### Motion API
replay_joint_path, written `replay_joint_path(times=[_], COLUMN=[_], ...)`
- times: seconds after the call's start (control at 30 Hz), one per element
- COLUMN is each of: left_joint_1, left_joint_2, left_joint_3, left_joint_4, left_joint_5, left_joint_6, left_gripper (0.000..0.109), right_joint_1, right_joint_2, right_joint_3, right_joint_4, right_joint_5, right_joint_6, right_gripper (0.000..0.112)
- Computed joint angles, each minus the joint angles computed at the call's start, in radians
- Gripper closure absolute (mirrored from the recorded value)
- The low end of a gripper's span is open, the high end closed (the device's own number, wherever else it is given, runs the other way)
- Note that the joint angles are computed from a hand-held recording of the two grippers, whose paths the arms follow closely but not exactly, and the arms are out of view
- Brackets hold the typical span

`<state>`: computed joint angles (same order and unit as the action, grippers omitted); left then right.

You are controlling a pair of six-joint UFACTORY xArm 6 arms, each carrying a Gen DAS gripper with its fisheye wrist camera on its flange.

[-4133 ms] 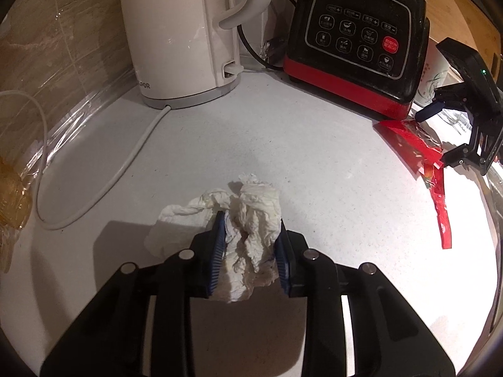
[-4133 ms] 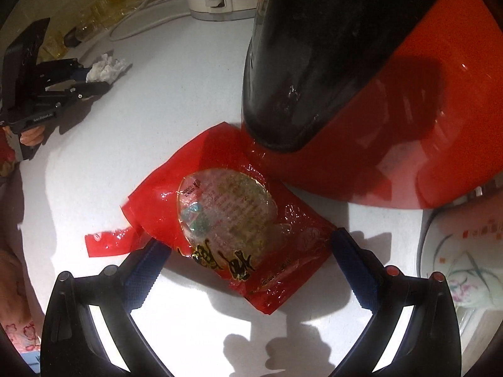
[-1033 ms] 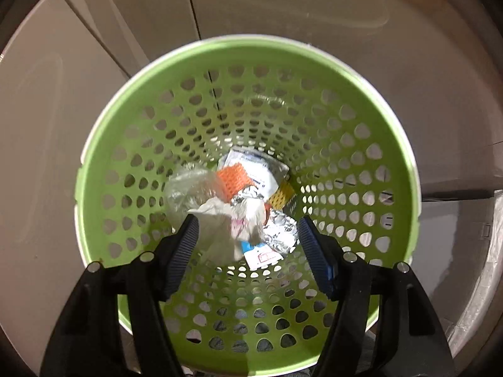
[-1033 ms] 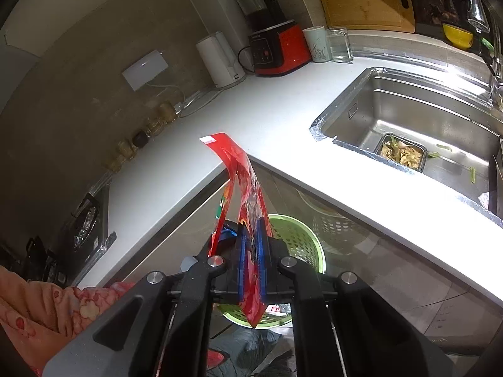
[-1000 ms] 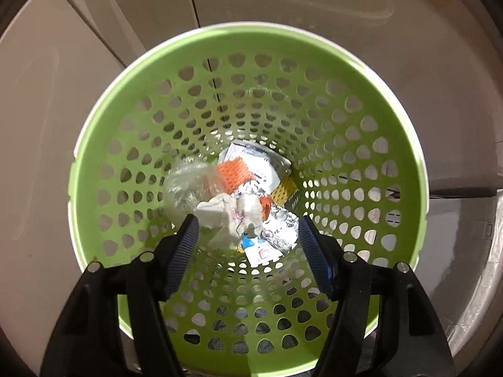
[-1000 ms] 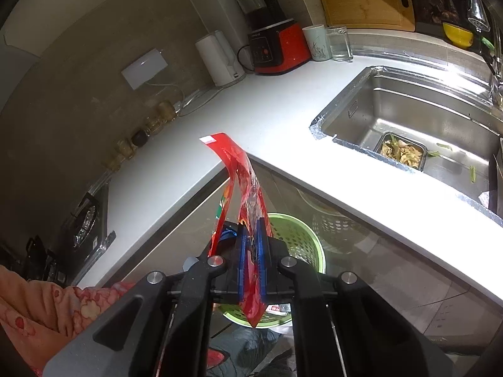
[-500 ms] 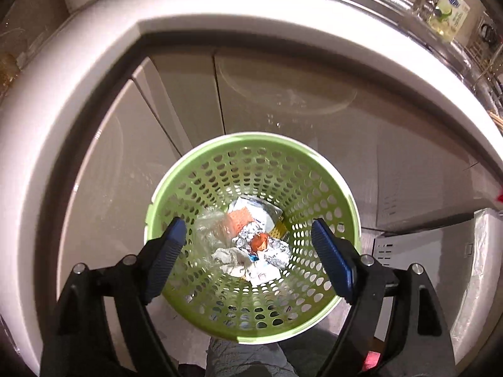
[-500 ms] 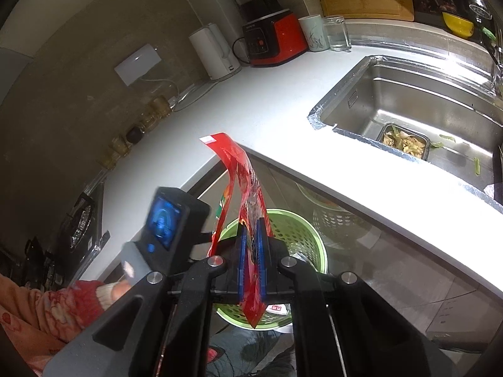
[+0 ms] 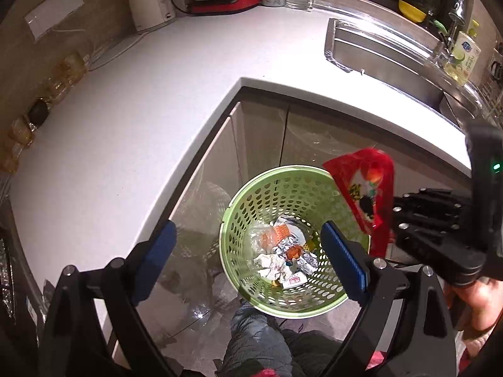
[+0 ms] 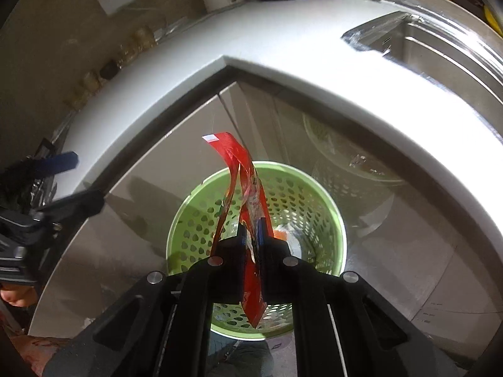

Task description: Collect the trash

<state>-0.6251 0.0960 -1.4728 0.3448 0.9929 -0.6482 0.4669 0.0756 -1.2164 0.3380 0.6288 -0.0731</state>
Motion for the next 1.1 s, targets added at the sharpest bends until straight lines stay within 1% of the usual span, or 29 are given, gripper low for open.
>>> replay_joint_path(times=[0.03, 0.07, 0.1, 0.13, 0.17, 0.2, 0.27, 0.33, 0.37, 0.43, 0.57, 0.63, 0.73, 0.9, 0.97, 1.1], left_joint_1=[0.003, 0.006, 0.009, 0.015, 0.016, 0.019, 0.020, 0.018, 0.019, 0.020, 0.014, 0.006, -0.002, -0.016, -0.019, -0.023], left_joint_2=[-0.008, -0.014, -0.016, -0.025, -0.022, -0.021, -0.022, -0.019, -0.018, -0.023, -0.025, -0.018, -0.006, 0.008, 0.021, 0.033], left_joint_3=[0.007, 0.022, 0.025, 0.046, 0.046, 0.048, 0.050, 0.043, 0.039, 0.030, -0.024, -0.076, -0.161, -0.318, -0.401, -0.545], left_joint_4=[0.004, 0.011, 0.011, 0.006, -0.001, -0.008, -0.009, -0.007, -0.009, -0.007, 0.023, 0.058, 0.102, 0.201, 0.240, 0.301], left_joint_5=[0.004, 0.000, 0.006, -0.001, 0.003, 0.003, 0.002, 0.007, 0.007, 0.014, 0.025, 0.049, 0.090, 0.183, 0.231, 0.296], left_joint_6=[-0.006, -0.014, -0.015, -0.013, -0.014, -0.012, -0.013, -0.015, -0.013, -0.014, -0.026, -0.036, -0.048, -0.081, -0.094, -0.123], left_gripper=[0.020, 0.020, 0.020, 0.020, 0.020, 0.020, 0.020, 0.020, 0.020, 0.020, 0.020, 0.020, 0.019, 0.013, 0.013, 0.013], right_joint_1=[0.011, 0.022, 0.030, 0.038, 0.043, 0.048, 0.049, 0.046, 0.044, 0.040, 0.042, 0.040, 0.044, 0.061, 0.068, 0.078], right_joint_2=[0.025, 0.050, 0.075, 0.098, 0.118, 0.130, 0.133, 0.114, 0.101, 0.075, 0.025, 0.010, -0.003, 0.011, 0.016, 0.034], right_joint_3=[-0.010, -0.019, -0.033, -0.045, -0.056, -0.059, -0.055, -0.043, -0.042, -0.049, -0.105, -0.146, -0.222, -0.388, -0.454, -0.592], right_joint_4=[-0.022, -0.051, -0.085, -0.121, -0.144, -0.157, -0.131, -0.115, -0.125, -0.154, -0.264, -0.288, -0.355, -0.458, -0.468, -0.457], right_joint_5=[0.004, 0.007, 0.024, 0.040, 0.059, 0.069, 0.079, 0.076, 0.075, 0.083, 0.117, 0.119, 0.128, 0.160, 0.153, 0.125], right_joint_6=[0.015, 0.031, 0.054, 0.078, 0.094, 0.107, 0.106, 0.110, 0.118, 0.134, 0.194, 0.208, 0.240, 0.248, 0.230, 0.160], right_gripper=[0.101, 0.096, 0.073, 0.047, 0.042, 0.042, 0.041, 0.035, 0.033, 0.027, 0.021, 0.016, 0.012, 0.012, 0.012, 0.012])
